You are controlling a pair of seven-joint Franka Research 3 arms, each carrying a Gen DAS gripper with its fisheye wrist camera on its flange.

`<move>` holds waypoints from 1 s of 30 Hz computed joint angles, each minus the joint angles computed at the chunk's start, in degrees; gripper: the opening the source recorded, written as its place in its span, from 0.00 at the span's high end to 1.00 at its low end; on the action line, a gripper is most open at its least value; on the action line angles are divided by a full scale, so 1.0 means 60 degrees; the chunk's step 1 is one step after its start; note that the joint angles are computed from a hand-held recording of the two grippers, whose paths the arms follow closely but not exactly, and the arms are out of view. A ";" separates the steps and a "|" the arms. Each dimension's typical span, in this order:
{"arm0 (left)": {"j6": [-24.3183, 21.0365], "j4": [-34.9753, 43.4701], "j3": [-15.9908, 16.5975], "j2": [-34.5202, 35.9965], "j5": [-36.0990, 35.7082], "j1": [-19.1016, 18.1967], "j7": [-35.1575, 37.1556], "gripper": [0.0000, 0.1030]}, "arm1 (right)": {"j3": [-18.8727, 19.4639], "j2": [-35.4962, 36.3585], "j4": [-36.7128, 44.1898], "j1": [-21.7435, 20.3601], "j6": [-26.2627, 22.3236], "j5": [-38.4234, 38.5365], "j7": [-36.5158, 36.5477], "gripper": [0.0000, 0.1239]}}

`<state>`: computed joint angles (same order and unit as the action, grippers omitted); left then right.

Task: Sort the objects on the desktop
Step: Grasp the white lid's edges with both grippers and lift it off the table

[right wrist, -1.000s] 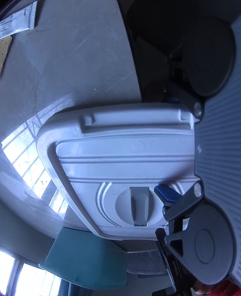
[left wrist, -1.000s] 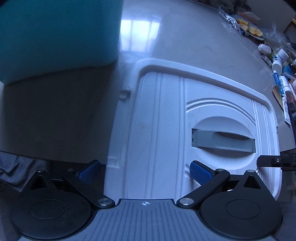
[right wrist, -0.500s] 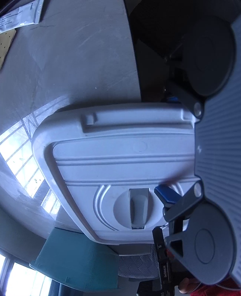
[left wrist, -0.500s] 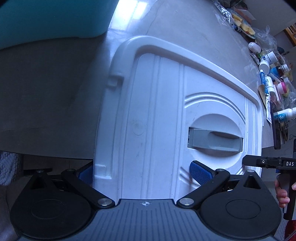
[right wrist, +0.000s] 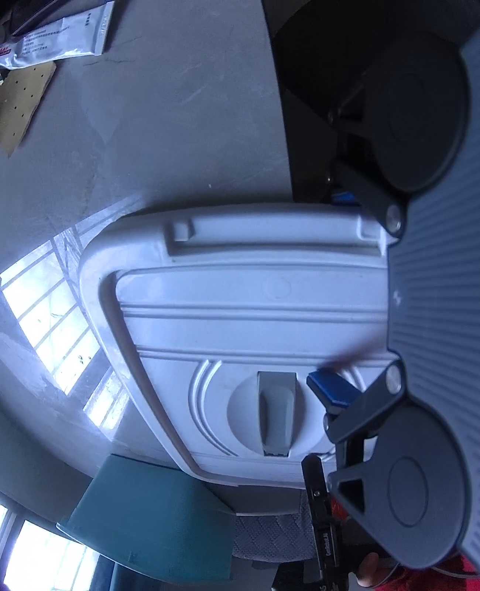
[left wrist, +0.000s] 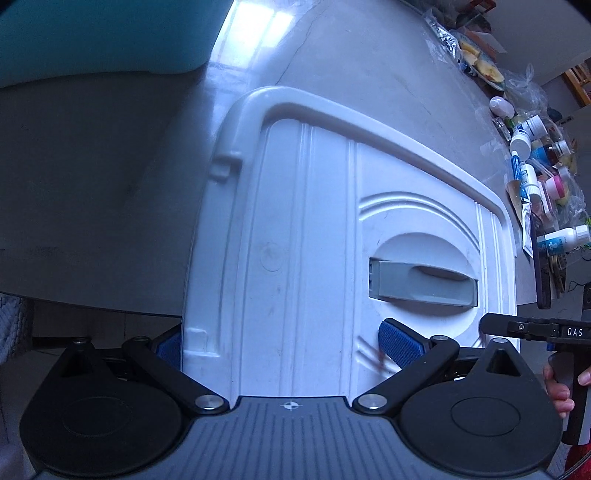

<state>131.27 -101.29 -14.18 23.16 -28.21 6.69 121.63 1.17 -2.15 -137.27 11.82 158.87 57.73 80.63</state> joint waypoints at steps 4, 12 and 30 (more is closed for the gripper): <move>0.0337 -0.0338 -0.0007 -0.0323 -0.0023 -0.0021 0.0172 0.00 | 0.0046 -0.0104 -0.0113 0.0086 0.0154 0.0167 -0.0034 0.32; 0.0303 -0.0308 0.0169 -0.0665 -0.0140 0.0097 0.0385 0.00 | 0.0116 -0.0127 0.0000 0.0288 0.0396 0.0085 0.0069 0.32; 0.0887 -0.2360 0.0857 -0.2545 -0.1336 0.0140 0.1480 0.00 | 0.0363 -0.0169 0.0091 0.0745 0.0991 0.0171 0.0000 0.32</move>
